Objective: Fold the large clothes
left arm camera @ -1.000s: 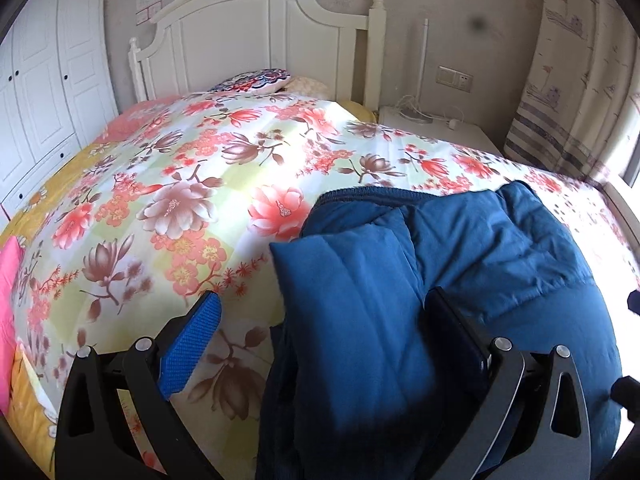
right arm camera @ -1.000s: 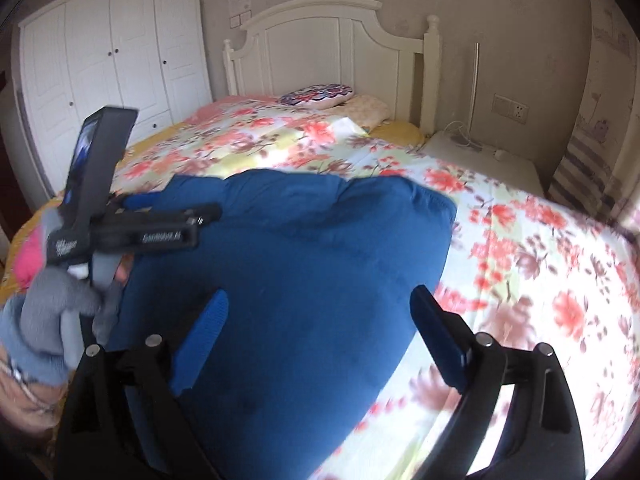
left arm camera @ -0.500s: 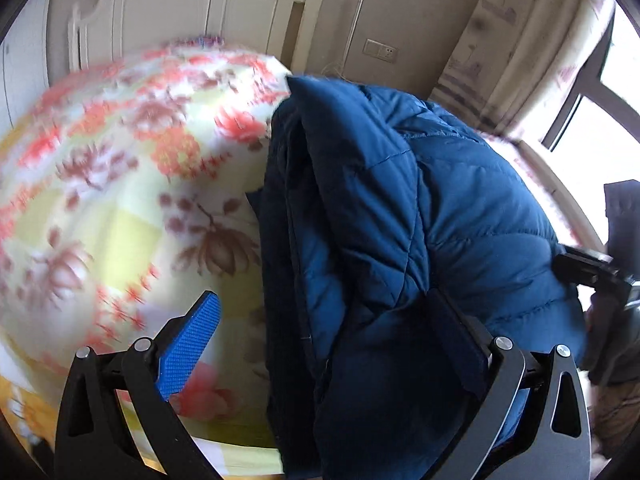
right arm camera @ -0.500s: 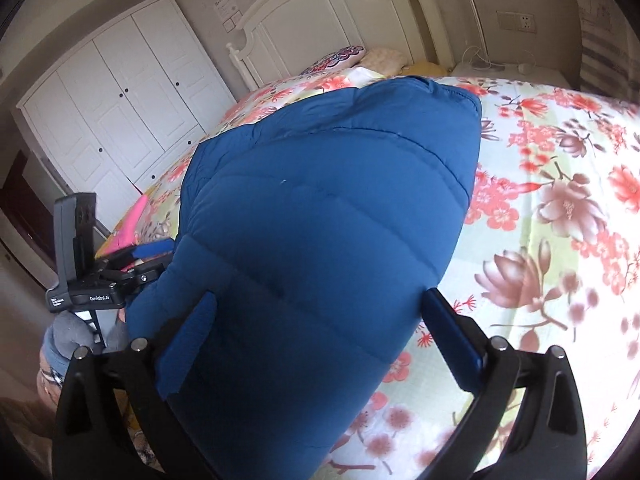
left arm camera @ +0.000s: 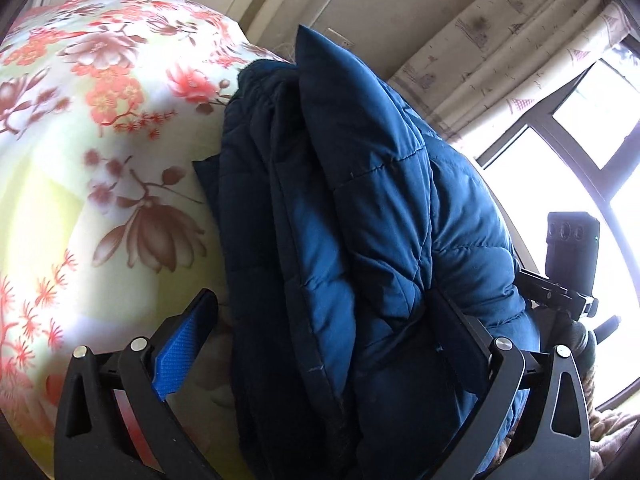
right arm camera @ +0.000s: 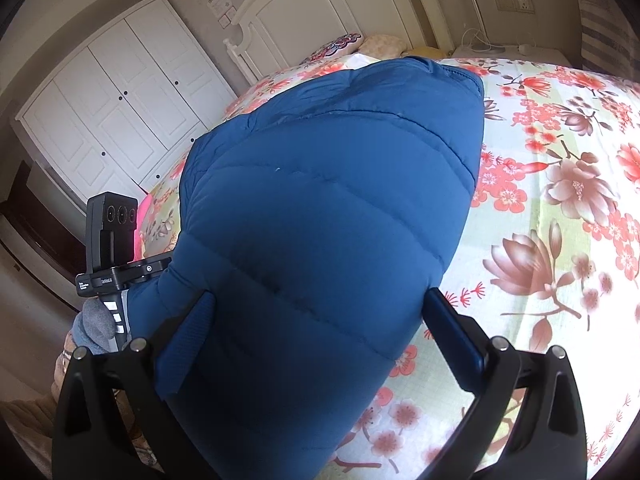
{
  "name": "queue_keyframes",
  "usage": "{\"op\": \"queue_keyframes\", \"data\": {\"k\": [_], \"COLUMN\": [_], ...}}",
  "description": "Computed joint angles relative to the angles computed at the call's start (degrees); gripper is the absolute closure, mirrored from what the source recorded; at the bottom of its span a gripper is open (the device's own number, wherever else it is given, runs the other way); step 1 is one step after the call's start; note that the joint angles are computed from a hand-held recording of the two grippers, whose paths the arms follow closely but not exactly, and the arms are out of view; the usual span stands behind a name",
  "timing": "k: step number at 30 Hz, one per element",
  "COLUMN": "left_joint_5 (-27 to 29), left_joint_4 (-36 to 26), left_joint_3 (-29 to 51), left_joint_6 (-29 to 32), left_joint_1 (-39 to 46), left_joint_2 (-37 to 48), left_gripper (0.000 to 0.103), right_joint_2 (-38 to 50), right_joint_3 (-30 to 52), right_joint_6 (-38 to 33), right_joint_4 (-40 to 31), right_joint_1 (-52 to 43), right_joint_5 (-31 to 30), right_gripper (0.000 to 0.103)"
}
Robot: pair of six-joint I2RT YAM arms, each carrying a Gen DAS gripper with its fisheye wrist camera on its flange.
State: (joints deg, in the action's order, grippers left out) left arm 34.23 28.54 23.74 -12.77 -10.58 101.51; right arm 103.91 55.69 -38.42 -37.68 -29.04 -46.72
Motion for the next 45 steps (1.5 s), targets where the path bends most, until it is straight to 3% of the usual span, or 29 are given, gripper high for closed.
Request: {"op": "queue_keyframes", "data": {"k": [3,4,5,6,7,9,10,12,15,18,26,28,29,30,31,32,34,35,37,41,43,45], "left_joint_5": [0.7,2.3,4.2,2.7,0.8,-3.9,-6.0,-8.7,-9.7,-12.3,-14.1,-15.0,-16.7,-18.7,-19.7,-20.3,-22.8,-24.9,-30.6,-44.2,-46.5,-45.2], "left_joint_4": [-8.7,-9.7,-8.9,-7.2,-5.6,-4.1,-4.0,-3.3,-4.4,-7.5,-16.2,-22.9,-24.5,-23.9,-21.0,-19.6,-18.3,-17.5,-16.6,-12.6,-13.8,-19.2], "left_joint_3": [4.8,5.5,5.4,5.1,3.9,2.6,2.5,3.6,8.0,17.3,53.3,63.9,67.8,68.8,67.3,65.9,62.9,60.8,57.3,49.5,50.5,55.8], "left_joint_6": [1.5,1.6,0.4,-0.5,-1.5,-4.5,-5.6,-7.5,-9.1,-9.8,-13.6,-14.4,-16.3,-17.7,-18.3,-18.6,-18.3,-17.7,-17.5,-15.7,-16.0,-14.5], "left_joint_1": [-0.6,-0.5,-0.4,-1.2,-2.3,-5.1,-6.6,-9.2,-11.3,-14.8,-20.5,-21.4,-22.1,-22.5,-22.8,-23.0,-23.3,-23.7,-25.4,-28.0,-27.0,-25.8], "left_joint_2": [-0.1,0.1,0.5,0.4,-0.7,-4.0,-5.3,-6.4,-5.7,-2.1,21.9,30.0,34.2,36.0,36.0,35.6,33.8,32.3,29.0,21.6,18.6,18.3], "left_gripper": [0.006,0.021,0.023,0.026,0.036,0.047,0.053,0.058,0.06,0.062,0.062,0.059,0.051,0.037,0.033,0.032,0.027,0.025,0.017,0.014,0.013,0.013], "right_joint_2": [0.1,-0.4,-0.9,-1.7,-3.1,-6.0,-6.6,-7.4,-6.5,-4.3,13.9,22.0,24.9,25.0,24.6,23.2,16.6,12.3,6.8,2.4,2.0,2.4], "right_joint_3": [-0.3,-1.0,-2.0,-3.3,-5.0,-8.1,-8.6,-9.2,-6.2,0.2,26.5,35.0,36.5,35.5,35.4,34.1,25.2,19.2,12.2,1.3,-4.9,-4.3], "right_joint_6": [-0.1,0.3,0.4,0.2,0.1,1.3,1.5,3.8,4.7,7.2,11.3,11.0,11.9,13.4,14.1,14.6,16.3,16.7,15.8,7.4,7.6,9.8], "right_joint_4": [0.6,1.8,3.2,5.0,7.1,11.8,13.2,16.7,18.7,19.9,16.7,12.4,13.1,15.8,15.4,15.6,24.3,30.1,34.7,40.9,50.9,49.9], "right_joint_1": [0.2,0.2,0.1,-0.2,-0.6,-0.6,-0.8,-1.6,-3.0,-4.2,-6.7,-6.9,-6.9,-7.2,-7.3,-7.2,-6.0,-5.2,-3.8,5.2,7.6,7.6], "right_joint_5": [0.0,-0.2,-0.3,-0.8,-1.3,-1.5,-1.4,-1.7,-2.2,-0.3,7.3,10.0,12.6,11.9,12.1,13.0,17.8,18.2,15.8,24.7,28.5,28.1], "right_gripper": [0.002,0.002,0.005,0.013,0.018,0.034,0.037,0.046,0.049,0.05,0.05,0.046,0.032,0.019,0.016,0.015,0.014,0.014,0.014,0.014,0.013,0.014]}}
